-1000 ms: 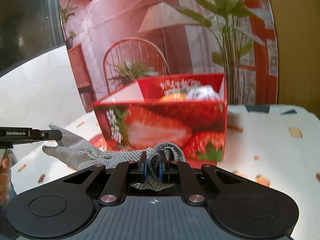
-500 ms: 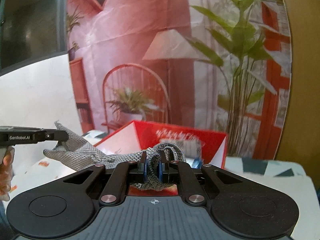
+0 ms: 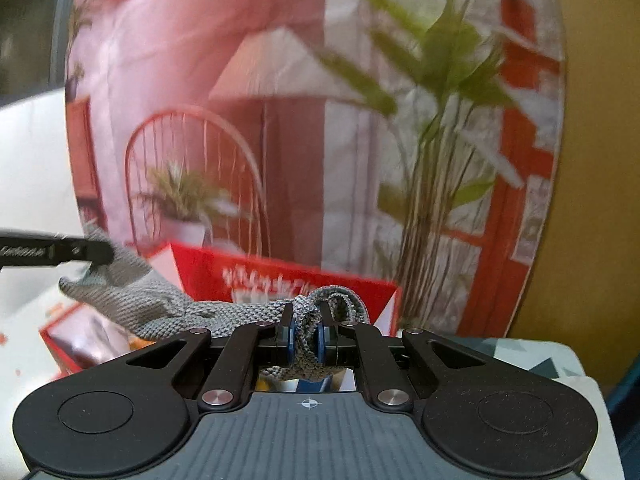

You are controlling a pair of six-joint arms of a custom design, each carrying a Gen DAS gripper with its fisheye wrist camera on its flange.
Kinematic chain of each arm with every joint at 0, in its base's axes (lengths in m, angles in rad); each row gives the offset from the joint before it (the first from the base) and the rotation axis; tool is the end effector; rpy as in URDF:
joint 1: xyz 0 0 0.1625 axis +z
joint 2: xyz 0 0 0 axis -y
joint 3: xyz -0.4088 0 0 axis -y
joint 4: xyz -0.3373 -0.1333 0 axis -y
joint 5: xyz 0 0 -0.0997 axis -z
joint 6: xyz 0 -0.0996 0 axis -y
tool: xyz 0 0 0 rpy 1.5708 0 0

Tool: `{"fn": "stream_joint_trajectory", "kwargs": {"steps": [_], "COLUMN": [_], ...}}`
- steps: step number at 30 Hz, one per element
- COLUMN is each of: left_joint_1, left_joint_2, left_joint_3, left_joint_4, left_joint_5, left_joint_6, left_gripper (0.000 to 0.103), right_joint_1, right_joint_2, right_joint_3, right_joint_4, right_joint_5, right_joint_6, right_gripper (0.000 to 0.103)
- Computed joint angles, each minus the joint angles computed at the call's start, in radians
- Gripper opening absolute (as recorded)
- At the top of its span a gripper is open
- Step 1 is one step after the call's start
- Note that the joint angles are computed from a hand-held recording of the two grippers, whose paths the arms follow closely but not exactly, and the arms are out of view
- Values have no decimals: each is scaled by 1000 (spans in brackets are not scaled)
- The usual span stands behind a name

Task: Organize soft objects
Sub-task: 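Carry the grey towel up and over the red box with both grippers, then lower the towel into the box and open both grippers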

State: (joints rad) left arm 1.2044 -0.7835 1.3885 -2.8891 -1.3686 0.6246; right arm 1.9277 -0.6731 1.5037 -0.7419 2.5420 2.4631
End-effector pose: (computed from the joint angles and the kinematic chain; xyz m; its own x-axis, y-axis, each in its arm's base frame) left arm -0.1099 -0.7143 0.2506 -0.6217 0.5980 -0.5058 0.7821 0.4392 -0.4420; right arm 0.2555 -0.5390 0.0640 -0.6159 0.3943 0.6821 -0.5363 0.4245 -0.7296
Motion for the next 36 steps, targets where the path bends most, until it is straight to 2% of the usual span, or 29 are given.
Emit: {"fn": "stream_joint_trajectory", "kwargs": {"steps": [3, 5, 9, 18, 19, 21, 22, 23, 25, 27, 28, 29, 30, 31, 34, 35, 36], "left_joint_1": [6, 14, 24, 14, 12, 6, 5, 3, -2, -6, -8, -10, -12, -15, -15, -17, -18], "left_joint_2": [20, 22, 19, -18, -25, -41, -50, -60, -77, -93, -101, -108, -116, -124, -147, -155, -162], "left_joint_3": [-20, -30, -36, -2, 6, 26, 39, 55, 88, 108, 118, 130, 144, 156, 177, 184, 193], "left_joint_4": [41, 76, 96, 104, 108, 105, 98, 83, 45, 40, 36, 27, 12, 3, 19, 26, 25], "left_joint_5": [30, 25, 21, 23, 28, 35, 30, 24, 24, 21, 18, 18, 17, 18, 13, 20, 27], "left_joint_6": [4, 6, 13, 24, 20, 18, 22, 29, 31, 26, 26, 28, 33, 39, 33, 26, 21], "left_gripper": [6, 6, 6, 9, 13, 29, 46, 58, 68, 77, 86, 93, 96, 100, 103, 103, 103], "right_joint_1": [-20, -32, -37, -26, -22, -15, -11, -5, 7, 20, 26, 32, 38, 44, 59, 63, 69], "right_joint_2": [40, 59, 80, 76, 77, 76, 74, 70, 61, 50, 44, 37, 33, 31, 28, 29, 31], "right_joint_3": [-64, -99, -132, -112, -113, -107, -100, -83, -44, -6, 13, 38, 57, 72, 97, 103, 110], "right_joint_4": [104, 169, 227, 201, 197, 189, 174, 139, 48, -32, -68, -115, -154, -190, -237, -247, -264], "right_joint_5": [11, 10, 13, 41, 49, 56, 62, 68, 72, 70, 67, 62, 55, 53, 44, 42, 40], "right_joint_6": [34, 68, 101, 102, 94, 89, 85, 71, 29, -5, -17, -29, -36, -44, -46, -44, -45], "right_gripper": [9, 9, 9, 11, 12, 17, 18, 22, 25, 37, 43, 54, 64, 69, 87, 98, 102]}}
